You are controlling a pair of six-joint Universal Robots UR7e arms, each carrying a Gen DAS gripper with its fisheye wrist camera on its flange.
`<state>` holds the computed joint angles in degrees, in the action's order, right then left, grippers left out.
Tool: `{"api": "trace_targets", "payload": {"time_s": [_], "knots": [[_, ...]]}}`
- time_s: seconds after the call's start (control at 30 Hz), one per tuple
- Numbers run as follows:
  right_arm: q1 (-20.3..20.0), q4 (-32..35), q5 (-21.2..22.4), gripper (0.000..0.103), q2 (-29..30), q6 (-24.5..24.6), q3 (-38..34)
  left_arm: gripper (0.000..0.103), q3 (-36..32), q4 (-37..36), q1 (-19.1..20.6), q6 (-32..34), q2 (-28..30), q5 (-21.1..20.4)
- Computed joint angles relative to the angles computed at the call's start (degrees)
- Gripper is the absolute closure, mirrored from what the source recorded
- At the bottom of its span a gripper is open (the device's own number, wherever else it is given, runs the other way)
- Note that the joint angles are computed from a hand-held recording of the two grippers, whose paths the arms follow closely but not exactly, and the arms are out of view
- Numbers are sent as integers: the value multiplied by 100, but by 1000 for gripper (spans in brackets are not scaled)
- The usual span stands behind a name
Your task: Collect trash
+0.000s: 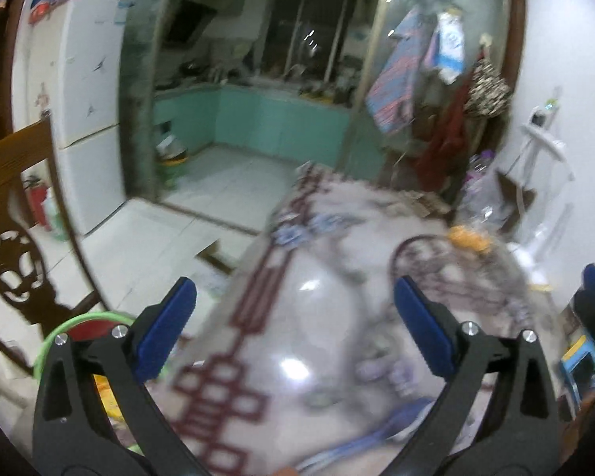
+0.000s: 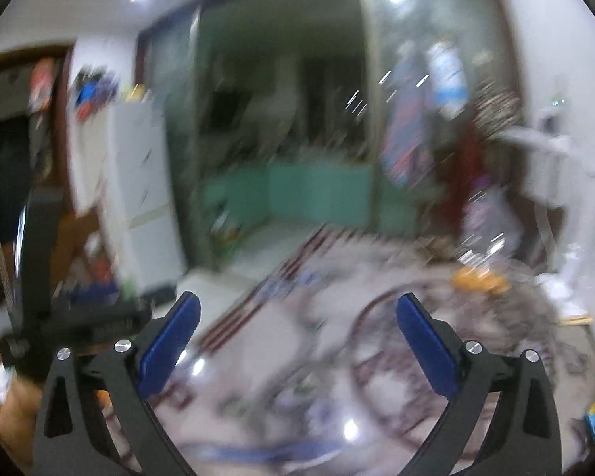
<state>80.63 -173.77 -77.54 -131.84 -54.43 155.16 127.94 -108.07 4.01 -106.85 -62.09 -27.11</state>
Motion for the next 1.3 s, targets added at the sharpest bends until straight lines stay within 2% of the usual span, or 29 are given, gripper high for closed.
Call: {"api": "trace_targets", "payload": {"time_s": [0.03,0.07,0.1,0.13,0.2,0.3,0.37,0.4,0.6,0.7,0.87,1.0,1.1,1.3], "knots": [[-326,-271,353,7,-146,-23,88,5,-51,-232,-17,70,167,176],[-636,-781,520,7,-209,8,193,5,-109,-249,-22,26,271,301],[-828,-1368,471,7,-109,46,282,5,-207,-27,-27,-187,358,387],[-837,-1714,198,7,39,46,272,5,-388,436,-27,-581,497,478],[-1152,-1687,178,7,107,175,176,5,-637,986,5,-993,695,548],[-1416,-1139,194,7,52,440,12,5,-581,394,118,-658,790,382],[-1392,-1306,17,7,215,481,21,5,-347,-43,71,-536,747,436],[-1353,-1384,-74,7,302,467,18,5,-325,-5,56,-652,739,433],[-1153,-1737,-362,7,562,82,163,5,-751,1412,91,-1585,911,236],[-1228,-1675,-270,7,437,-140,271,5,-867,2016,6,-2037,1035,304],[-1256,-1731,-220,7,478,-218,334,5,-1314,3203,19,-2460,1304,154],[-1238,-1777,-258,7,530,-228,353,5,-1395,3517,10,-2834,1358,65],[-1207,-1772,-300,7,538,-222,361,5,-1290,3172,37,-2595,1275,43],[-1227,-1828,-324,7,618,-232,378,5,-1281,3124,56,-2540,1298,-34]]}}
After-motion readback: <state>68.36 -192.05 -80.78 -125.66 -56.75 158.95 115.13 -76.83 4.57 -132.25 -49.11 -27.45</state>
